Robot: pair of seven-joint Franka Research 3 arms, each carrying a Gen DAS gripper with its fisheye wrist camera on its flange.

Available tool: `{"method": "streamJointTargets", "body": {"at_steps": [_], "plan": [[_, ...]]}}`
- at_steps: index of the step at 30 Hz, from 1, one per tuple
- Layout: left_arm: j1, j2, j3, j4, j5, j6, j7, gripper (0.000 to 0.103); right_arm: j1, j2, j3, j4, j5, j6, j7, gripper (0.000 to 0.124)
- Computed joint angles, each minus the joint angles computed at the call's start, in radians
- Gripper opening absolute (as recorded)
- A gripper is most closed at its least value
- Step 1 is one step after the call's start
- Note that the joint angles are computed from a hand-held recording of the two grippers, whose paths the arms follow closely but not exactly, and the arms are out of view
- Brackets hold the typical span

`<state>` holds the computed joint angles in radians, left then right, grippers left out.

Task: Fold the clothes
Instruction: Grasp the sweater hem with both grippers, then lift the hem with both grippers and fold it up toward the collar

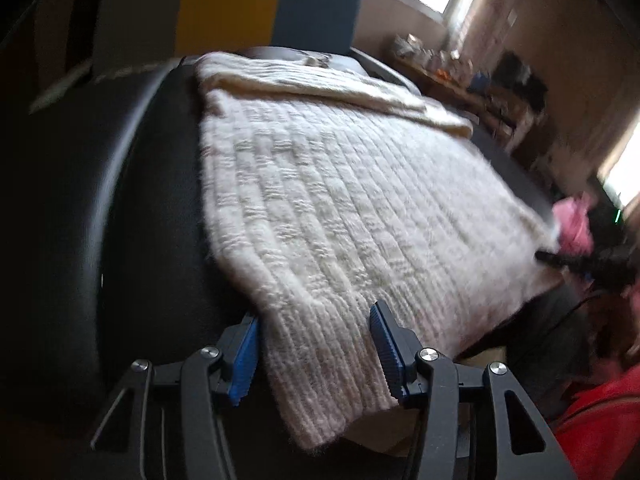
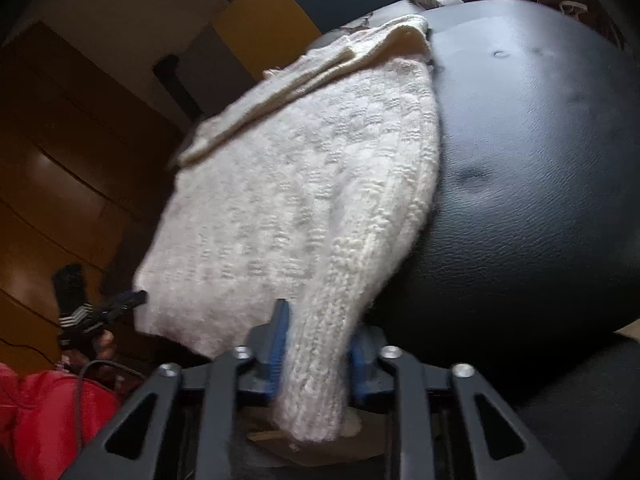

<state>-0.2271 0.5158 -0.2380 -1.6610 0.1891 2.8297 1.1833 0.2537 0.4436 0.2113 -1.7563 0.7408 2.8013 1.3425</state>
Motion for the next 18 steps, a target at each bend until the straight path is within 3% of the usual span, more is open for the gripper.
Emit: {"method": "streamJointTargets", "body": {"at_steps": [1,2,3,4,5,8,9,12,18], "plan": [[0.003,0.004,-0.004,0.007,0.002,-0.004,0.014,0.050,0.025,0.001,-0.031,0.007,-0.045,-0.014,0.047,0.014],[0.019,0.009,-0.021,0.012,0.002,-0.007,0.027,0.038,0.026,0.003,-0.033,0.010,-0.053,-0.018,0.059,0.013],[0.066,0.017,-0.073,0.018,-0.064,-0.012,0.084,0.012,0.026,0.004,-0.035,0.012,-0.059,-0.021,0.071,0.012],[0.133,0.032,-0.150,0.030,-0.150,-0.031,0.149,0.011,0.020,0.003,-0.030,0.012,-0.053,-0.022,0.075,0.012],[0.171,0.045,-0.193,0.044,-0.217,-0.051,0.187,0.011,0.002,-0.001,-0.011,0.006,-0.023,-0.017,0.057,0.012],[0.220,0.034,-0.239,0.031,-0.337,-0.042,0.255,0.010,-0.084,-0.010,0.082,-0.009,0.174,0.007,-0.081,0.012],[0.253,0.027,-0.277,0.016,-0.393,-0.022,0.300,0.010,-0.107,-0.016,0.108,-0.013,0.254,0.013,-0.141,0.012],[0.405,0.018,-0.459,-0.029,-0.605,0.053,0.492,0.009,-0.154,-0.038,0.158,-0.014,0.462,0.008,-0.318,0.012],[0.620,0.011,-0.724,-0.074,-0.887,0.151,0.774,0.009,-0.175,-0.066,0.163,0.009,0.738,-0.094,-0.502,0.012]]}}
